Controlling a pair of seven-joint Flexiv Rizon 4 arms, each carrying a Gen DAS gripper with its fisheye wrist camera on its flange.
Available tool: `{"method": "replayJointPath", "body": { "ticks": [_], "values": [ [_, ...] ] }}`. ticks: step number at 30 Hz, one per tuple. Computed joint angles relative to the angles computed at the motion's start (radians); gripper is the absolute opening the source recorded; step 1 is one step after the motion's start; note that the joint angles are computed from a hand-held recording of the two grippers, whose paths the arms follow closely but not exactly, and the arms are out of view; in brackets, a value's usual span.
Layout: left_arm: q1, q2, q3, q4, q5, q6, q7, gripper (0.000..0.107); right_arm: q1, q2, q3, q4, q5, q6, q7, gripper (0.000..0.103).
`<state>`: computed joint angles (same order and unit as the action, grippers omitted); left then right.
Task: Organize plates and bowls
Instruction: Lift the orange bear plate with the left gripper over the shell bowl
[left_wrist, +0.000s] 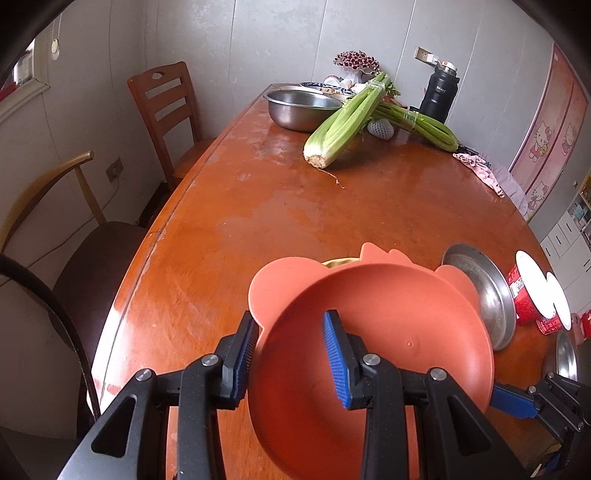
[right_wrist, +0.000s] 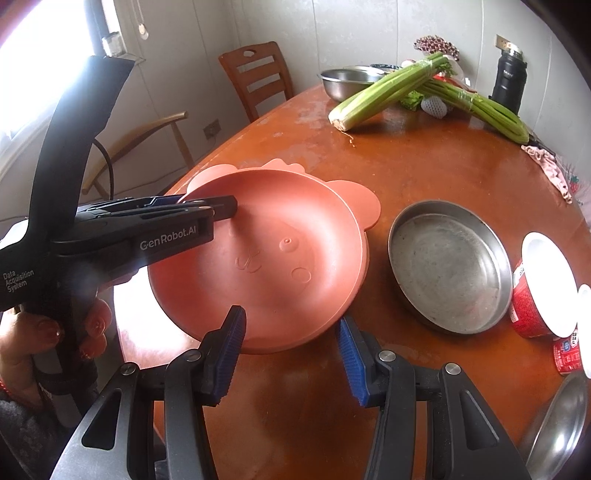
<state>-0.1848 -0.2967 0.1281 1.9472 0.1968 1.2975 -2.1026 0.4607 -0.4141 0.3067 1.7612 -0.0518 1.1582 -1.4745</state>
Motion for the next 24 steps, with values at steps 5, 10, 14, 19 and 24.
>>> {"method": "replayJointPath", "body": {
  "ticks": [5, 10, 14, 19, 24],
  "values": [
    [0.010, -0.022, -0.008, -0.020, -0.020, -0.007, 0.028, 0.039, -0.001, -0.009, 0.001, -0.014, 0.010, -0.009, 0.006, 0.052],
    [0.023, -0.040, -0.020, -0.026, -0.053, 0.001, 0.063, 0.040, -0.003, -0.012, 0.005, -0.022, 0.021, -0.017, 0.008, 0.052],
    [0.026, -0.051, -0.021, -0.030, -0.076, 0.009, 0.086, 0.041, -0.008, -0.012, 0.012, -0.025, 0.038, -0.014, 0.005, 0.052],
    [0.029, -0.068, -0.026, -0.041, -0.105, 0.011, 0.117, 0.042, -0.018, -0.014, 0.022, -0.033, 0.065, -0.016, -0.005, 0.052],
    [-0.016, -0.088, 0.026, -0.082, -0.055, -0.026, 0.086, 0.042, -0.028, -0.012, 0.037, -0.039, 0.097, -0.021, -0.028, 0.052]
  ]
}}
